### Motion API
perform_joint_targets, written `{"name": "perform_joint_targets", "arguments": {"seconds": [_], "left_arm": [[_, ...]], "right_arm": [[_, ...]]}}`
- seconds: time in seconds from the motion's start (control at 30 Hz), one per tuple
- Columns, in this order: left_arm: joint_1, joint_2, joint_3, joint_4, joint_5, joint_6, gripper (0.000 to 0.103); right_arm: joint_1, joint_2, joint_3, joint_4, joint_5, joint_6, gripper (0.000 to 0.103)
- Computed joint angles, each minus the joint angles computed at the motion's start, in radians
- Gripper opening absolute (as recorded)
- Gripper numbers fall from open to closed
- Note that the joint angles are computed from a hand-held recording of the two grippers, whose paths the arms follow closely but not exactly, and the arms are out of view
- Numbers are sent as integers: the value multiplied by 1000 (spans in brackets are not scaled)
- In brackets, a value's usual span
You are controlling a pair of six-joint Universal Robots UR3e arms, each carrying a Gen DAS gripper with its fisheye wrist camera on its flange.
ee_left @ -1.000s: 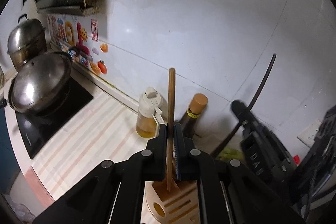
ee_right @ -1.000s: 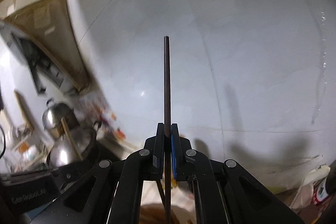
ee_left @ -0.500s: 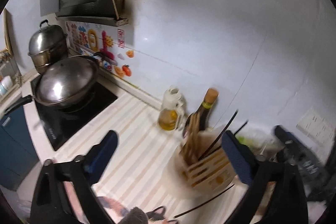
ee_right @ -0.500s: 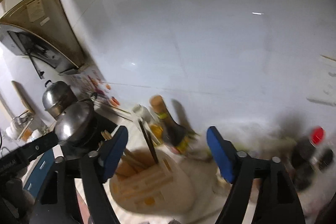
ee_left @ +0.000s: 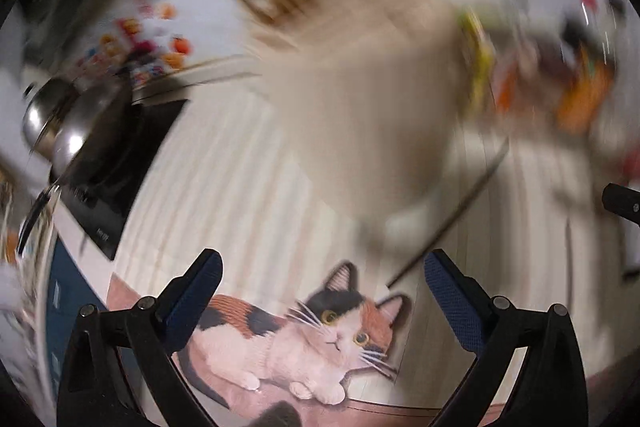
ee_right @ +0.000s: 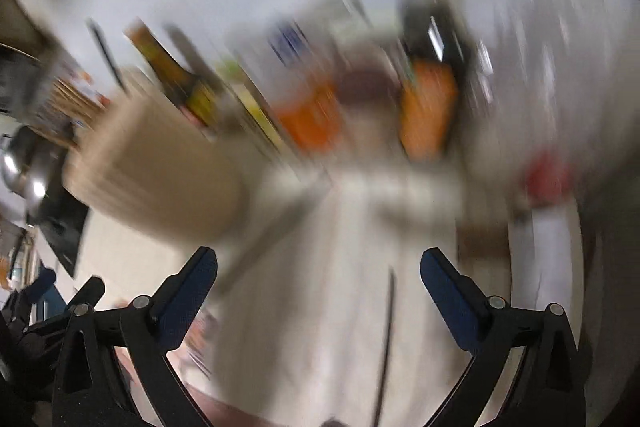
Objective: Organize utensils
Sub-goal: 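Move both tools down to the counter and close the right gripper on a dark chopstick, then close the left gripper on another dark chopstick while the right holds its chopstick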
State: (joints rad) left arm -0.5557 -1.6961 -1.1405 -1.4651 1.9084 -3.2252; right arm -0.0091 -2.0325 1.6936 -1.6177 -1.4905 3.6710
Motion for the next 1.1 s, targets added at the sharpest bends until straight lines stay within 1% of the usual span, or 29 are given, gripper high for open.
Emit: {"name": "perform_joint_targets", "arguments": {"seconds": [0.03, 0.07, 0.1, 0.17, 0.2, 0.23, 0.27, 0.3, 0.43, 0.47, 0.5, 0.53, 0.6, 0.63, 0.7, 0.73, 0.77, 0.8, 0.83, 0.87, 0.9, 0.97, 1.03, 1.1], "left_arm": [[-20, -16, -29, 27, 13, 19, 103], [-45, -40, -62, 66, 27, 55, 103], [-62, -53, -84, 91, 38, 78, 102], [-96, -98, -106, 138, 54, 138, 101], [-110, -129, -97, 145, 57, 164, 99], [-116, -151, -94, 154, 57, 185, 94], [-120, -177, -86, 155, 51, 208, 82], [-122, -201, -75, 147, 46, 223, 76], [-134, -268, -62, 171, 51, 276, 73], [-131, -265, -68, 200, 36, 284, 67], [-127, -278, -42, 182, 20, 292, 57], [-122, -285, -26, 174, -3, 298, 52], [-106, -302, 18, 123, -75, 308, 9], [-107, -308, 34, 109, -88, 301, 8], [-120, -313, 42, 109, -77, 296, 5], [-120, -303, 35, 108, -86, 281, 4], [-115, -290, 34, 88, -116, 260, 1], [-116, -259, -5, 92, -133, 239, 0], [-114, -238, -20, 77, -154, 219, 0], [-113, -212, -40, 44, -187, 177, 0], [-111, -174, -91, 40, -214, 152, 0], [-136, -110, -167, 41, -217, 95, 0], [-134, -44, -226, 13, -281, 39, 0], [-131, 15, -267, -15, -335, 6, 0]], "right_arm": [[-5, -14, 43, 16, 4, -1, 54], [-24, -42, 102, 41, 21, -8, 45], [-57, -92, 173, 48, 51, -16, 45], [-66, -130, 249, 57, 45, -18, 45], [-69, -142, 278, 62, 47, -18, 45], [-84, -163, 312, 72, 60, -26, 45], [-96, -181, 342, 80, 67, -28, 45], [-99, -192, 367, 87, 70, -33, 45], [-71, -204, 398, 85, 46, -27, 45], [-71, -206, 400, 87, 46, -27, 45], [-70, -204, 399, 86, 45, -26, 45], [-70, -203, 398, 88, 44, -28, 45], [-48, -163, 371, 90, 30, -29, 45], [-33, -148, 363, 89, 19, -27, 45], [45, -56, 323, 45, -18, 22, 39], [69, -43, 314, 48, -45, 34, 31], [115, -13, 310, 19, -55, 71, 22], [119, -24, 317, 20, -64, 76, 15], [110, -39, 327, 25, -59, 71, 6], [93, -71, 345, 34, -46, 58, 6], [90, -84, 348, 48, -45, 50, 6], [94, -110, 353, 77, -45, 46, 6], [108, -129, 358, 99, -46, 49, 6], [121, -178, 370, 136, -38, 63, 6]]}}
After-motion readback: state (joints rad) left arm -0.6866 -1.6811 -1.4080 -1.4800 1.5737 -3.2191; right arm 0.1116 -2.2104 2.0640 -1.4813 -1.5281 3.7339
